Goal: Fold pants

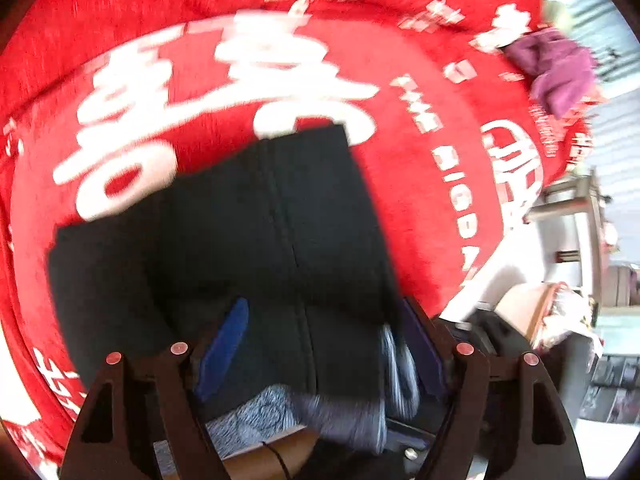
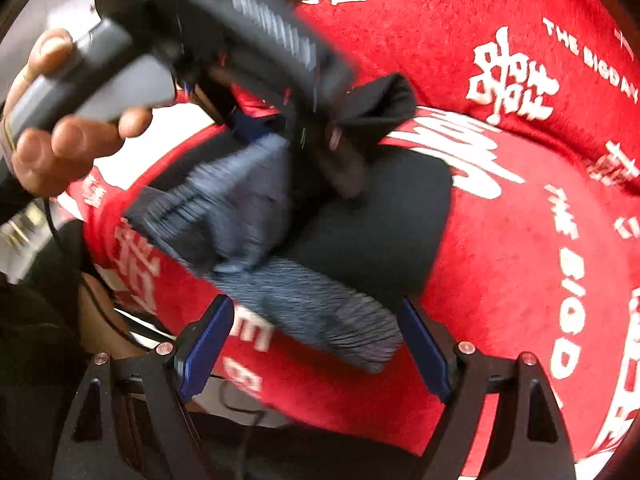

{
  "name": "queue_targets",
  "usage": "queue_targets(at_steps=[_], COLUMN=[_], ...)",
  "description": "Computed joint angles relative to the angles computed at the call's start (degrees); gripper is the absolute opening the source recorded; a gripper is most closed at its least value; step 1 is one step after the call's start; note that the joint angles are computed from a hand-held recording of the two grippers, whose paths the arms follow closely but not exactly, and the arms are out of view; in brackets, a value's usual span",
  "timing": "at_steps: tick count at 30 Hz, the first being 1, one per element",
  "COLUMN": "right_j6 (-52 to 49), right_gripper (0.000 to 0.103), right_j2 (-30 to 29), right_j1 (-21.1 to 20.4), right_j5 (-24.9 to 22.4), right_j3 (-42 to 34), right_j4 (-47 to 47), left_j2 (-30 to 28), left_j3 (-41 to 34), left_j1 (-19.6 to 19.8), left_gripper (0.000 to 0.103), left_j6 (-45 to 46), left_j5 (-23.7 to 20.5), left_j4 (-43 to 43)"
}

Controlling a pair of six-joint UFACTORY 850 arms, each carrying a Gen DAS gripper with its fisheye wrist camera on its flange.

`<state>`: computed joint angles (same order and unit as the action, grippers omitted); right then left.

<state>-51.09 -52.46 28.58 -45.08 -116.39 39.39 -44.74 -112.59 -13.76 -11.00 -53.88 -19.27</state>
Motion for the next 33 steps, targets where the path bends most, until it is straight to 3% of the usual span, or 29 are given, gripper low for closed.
queue_targets(at_steps=[4, 6, 8, 11, 15, 16, 17, 18, 20, 23, 26, 30, 33], right_j6=[-2.28, -2.29, -2.34, 1.02, 12.67, 16.5, 17.92, 20.18, 22.62, 15.39, 12.29, 22.61, 20.99], right_gripper=[0.087, 0.088, 0.093, 0.098, 0.096, 0.093, 0.063, 0.022, 0.021, 0.021, 0.02, 0.021, 0.024], right_j2=[-0.25, -1.13, -1.76, -5.62, -15.98, -18.28, -19.45, -19.84, -17.89, -10.25, -5.55, -10.99, -10.78], right_j1=[-0.11, -0.27, -0.43, -0.98, -2.05, -1.82, -1.52, -0.89, -0.51, -0.66, -0.66, -2.92, -3.76], right_j5=[-0.88, -1.79, -2.37, -5.62, -13.38, -14.42, -15.43, -15.87, -14.61, -11.47, -7.09, -8.86, -9.42], right_j3=[0.24, -1.14, -1.98, -7.32, -21.65, -25.45, -27.9, -29.76, -28.5, -17.96, -10.38, -12.32, -10.38], right_j4=[5.82, 8.65, 11.04, 14.43, 19.7, 17.9, 16.39, 12.51, 9.14, 13.71, 14.74, 15.26, 21.23], left_j2=[8.41, 10.52, 13.07, 14.49, 15.28, 15.8, 15.96, 16.31, 17.53, 17.58, 13.75, 11.29, 13.35], left_j3=[10.91, 14.71, 20.29, 25.58, 29.14, 29.44, 29.32, 29.39, 29.96, 29.72, 26.76, 24.75, 25.78], left_j1=[1.51, 1.7, 2.42, 3.72, 4.4, 4.49, 4.47, 4.46, 4.4, 3.64, 2.61, 0.65, -0.04], left_gripper=[0.08, 0.099, 0.099, 0.099, 0.099, 0.099, 0.099, 0.099, 0.099, 0.099, 0.099, 0.099, 0.099], left_j6=[2.44, -1.93, -3.88, -3.29, -1.5, -1.67, -2.1, -2.0, 0.58, 2.39, -0.15, -4.6, -5.72], left_j5=[7.0, 8.0, 11.08, 13.72, 17.38, 17.71, 17.72, 18.06, 20.14, 22.02, 19.76, 18.88, 18.84], left_j4=[1.61, 5.94, 7.86, 4.62, 0.37, 0.17, 0.21, -0.36, -3.12, -4.35, 0.13, 9.0, 10.59])
